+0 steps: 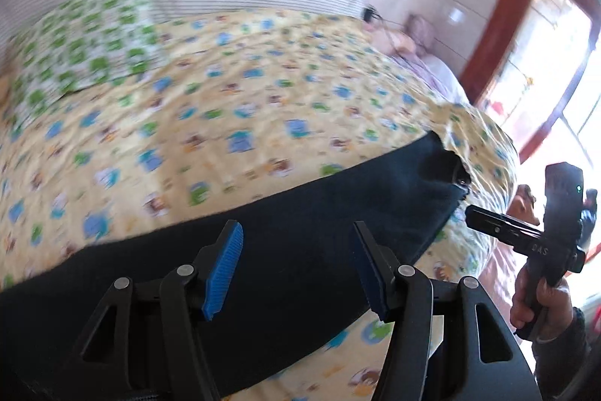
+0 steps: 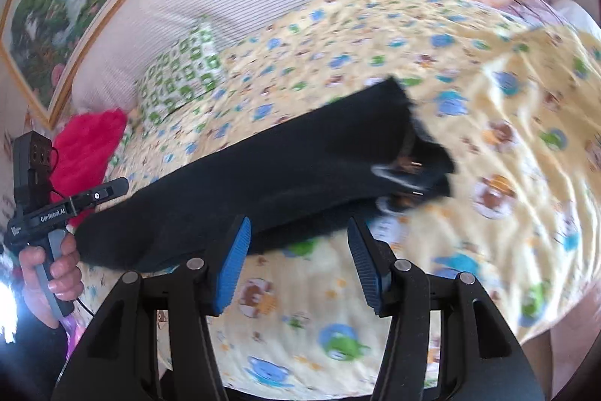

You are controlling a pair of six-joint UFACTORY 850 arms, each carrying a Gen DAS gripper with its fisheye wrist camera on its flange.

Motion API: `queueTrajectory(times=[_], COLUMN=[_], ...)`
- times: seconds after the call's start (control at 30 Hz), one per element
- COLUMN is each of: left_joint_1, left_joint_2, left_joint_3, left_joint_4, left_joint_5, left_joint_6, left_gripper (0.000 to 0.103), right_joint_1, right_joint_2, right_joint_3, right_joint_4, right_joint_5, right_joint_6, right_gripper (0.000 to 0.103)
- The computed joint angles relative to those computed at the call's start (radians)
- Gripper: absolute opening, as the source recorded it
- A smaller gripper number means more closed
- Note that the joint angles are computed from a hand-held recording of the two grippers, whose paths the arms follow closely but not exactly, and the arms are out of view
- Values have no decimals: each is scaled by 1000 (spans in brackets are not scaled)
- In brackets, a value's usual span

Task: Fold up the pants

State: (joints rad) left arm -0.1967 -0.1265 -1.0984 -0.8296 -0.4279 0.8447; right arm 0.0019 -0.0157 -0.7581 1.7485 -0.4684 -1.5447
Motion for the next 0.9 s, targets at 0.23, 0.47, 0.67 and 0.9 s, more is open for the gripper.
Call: queueTrajectory(times=[0.23,0.47,0.67,0.9], left_joint_1=[-65,-115,-146,-183], left_joint_2=[-103,-245,-393,-595], left_joint_3=[-125,-308,-500,-750], left_joint_4=[122,216,244,297], left_joint_5=[-41,-172,-316,-487], left_joint_6=[-56,-70,-56,-109], left_gripper=[62,64,65,64], right_joint_1=[-63,-121,-146,-160], right_joint_2=[-18,-59,-93,-113], right_joint_3=[2,-10,-23,-32], right_joint_4=[13,20,49,76], right_joint_5=[-31,-137,-217,-266], right_joint_6=[37,102,141,149], right_gripper=[56,56,56,56])
